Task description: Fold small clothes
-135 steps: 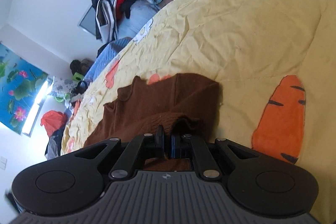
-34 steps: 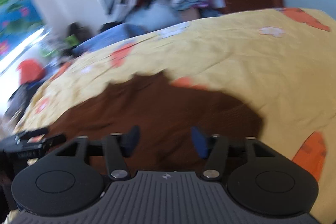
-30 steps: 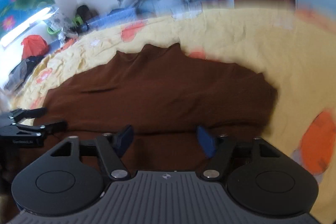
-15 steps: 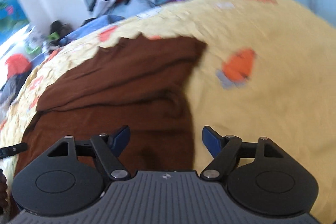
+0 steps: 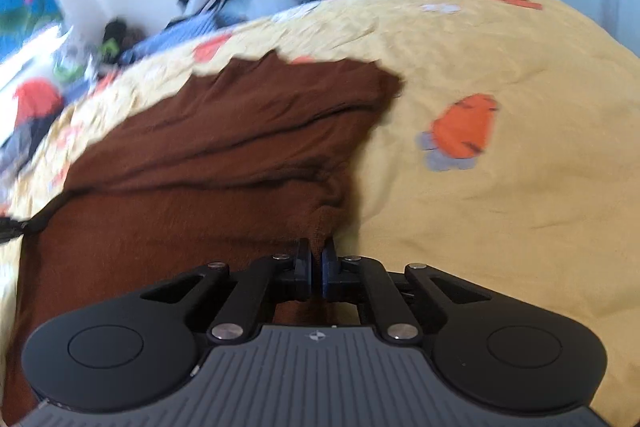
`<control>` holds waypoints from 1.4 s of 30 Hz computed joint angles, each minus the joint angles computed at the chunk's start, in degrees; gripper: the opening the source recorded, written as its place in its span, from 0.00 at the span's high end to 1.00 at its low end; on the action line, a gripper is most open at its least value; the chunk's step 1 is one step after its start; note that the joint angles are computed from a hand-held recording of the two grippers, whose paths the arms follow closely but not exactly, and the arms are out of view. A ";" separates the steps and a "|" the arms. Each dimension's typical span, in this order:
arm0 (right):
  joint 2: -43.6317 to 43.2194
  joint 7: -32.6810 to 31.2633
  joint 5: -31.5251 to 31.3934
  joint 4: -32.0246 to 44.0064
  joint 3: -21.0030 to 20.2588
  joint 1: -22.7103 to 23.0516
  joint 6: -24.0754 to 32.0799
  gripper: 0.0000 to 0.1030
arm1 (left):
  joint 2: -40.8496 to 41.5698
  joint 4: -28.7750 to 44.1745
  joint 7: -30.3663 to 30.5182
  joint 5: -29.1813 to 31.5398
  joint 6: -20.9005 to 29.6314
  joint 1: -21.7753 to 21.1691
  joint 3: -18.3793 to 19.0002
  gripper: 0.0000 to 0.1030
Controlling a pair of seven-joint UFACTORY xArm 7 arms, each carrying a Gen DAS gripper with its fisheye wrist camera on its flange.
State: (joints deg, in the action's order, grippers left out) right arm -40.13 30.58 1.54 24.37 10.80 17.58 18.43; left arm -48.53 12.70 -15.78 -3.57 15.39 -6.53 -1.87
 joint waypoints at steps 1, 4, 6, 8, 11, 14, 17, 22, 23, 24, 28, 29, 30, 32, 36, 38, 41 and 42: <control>-0.20 -0.16 1.17 -0.74 -1.35 1.04 -0.08 0.91 | 0.23 -0.17 0.12 0.66 0.93 0.54 -0.68 0.98; -0.52 -0.44 2.66 -1.75 -2.10 2.40 -1.50 0.87 | -4.03 -2.68 -1.34 0.18 3.92 0.06 -0.75 0.97; -2.27 0.48 4.71 -1.42 -3.18 3.75 0.99 0.64 | -11.63 -5.28 -0.74 -2.89 8.50 -3.31 3.56 0.90; -5.87 -0.89 8.06 -2.82 -6.46 7.35 2.60 0.35 | -19.47 -8.49 -0.88 -5.62 12.87 -4.69 5.57 0.59; -11.53 -1.76 13.04 -5.43 -9.63 11.03 5.94 0.35 | -34.74 -13.69 -2.98 -7.87 20.35 -5.72 3.94 0.38; -14.90 -4.12 17.24 -8.47 -10.95 15.19 4.82 0.41 | -40.15 -15.88 -5.49 -8.08 21.80 -8.43 0.24 0.39; -13.08 -3.51 16.68 -7.26 -8.56 13.42 6.64 0.89 | -34.08 -13.60 -5.38 -6.19 20.29 -9.44 -0.58 0.91; -17.53 -2.93 13.86 -9.03 -6.40 8.48 8.88 0.91 | -36.07 -13.44 -1.20 -6.22 24.35 -7.34 4.64 0.90; -18.77 -2.96 14.57 -10.21 -7.28 8.88 8.34 0.91 | -38.23 -14.06 -0.83 -6.62 25.69 -7.05 4.96 0.90; -19.64 -2.62 15.40 -11.10 -7.74 9.44 7.85 0.91 | -40.45 -14.55 -0.59 -7.13 27.35 -6.69 5.41 0.89; -23.27 -0.74 17.73 -11.67 -8.35 12.18 10.62 0.55 | -49.85 -15.63 0.39 -10.44 36.32 -3.42 10.02 0.59; -25.13 -1.06 18.73 -12.17 -9.20 13.67 11.53 0.41 | -52.50 -15.98 0.28 -11.47 38.78 -2.24 10.80 0.48; -27.10 -1.36 19.56 -12.62 -9.88 14.79 12.90 0.38 | -55.28 -16.45 -0.16 -12.45 40.98 -1.28 10.86 0.45; -29.26 -1.40 21.66 -13.41 -10.16 16.96 14.42 0.38 | -59.39 -17.36 -1.27 -13.72 43.21 -1.40 8.30 0.44; -29.88 -0.97 24.42 -14.33 -8.97 19.43 13.65 0.59 | -56.49 -17.35 -2.95 -13.77 39.27 -5.94 2.51 0.71; -28.20 -0.29 23.46 -13.36 -8.03 18.19 15.75 0.90 | -52.32 -15.89 -2.69 -12.87 39.02 -5.80 3.61 0.93; -32.33 0.45 20.63 -13.15 -6.40 14.99 20.36 0.90 | -56.39 -15.29 -1.37 -10.82 43.75 -3.28 5.13 0.93; -34.54 0.56 19.59 -13.33 -6.22 13.93 22.55 0.90 | -58.38 -15.53 -0.85 -10.45 45.74 -2.29 6.03 0.93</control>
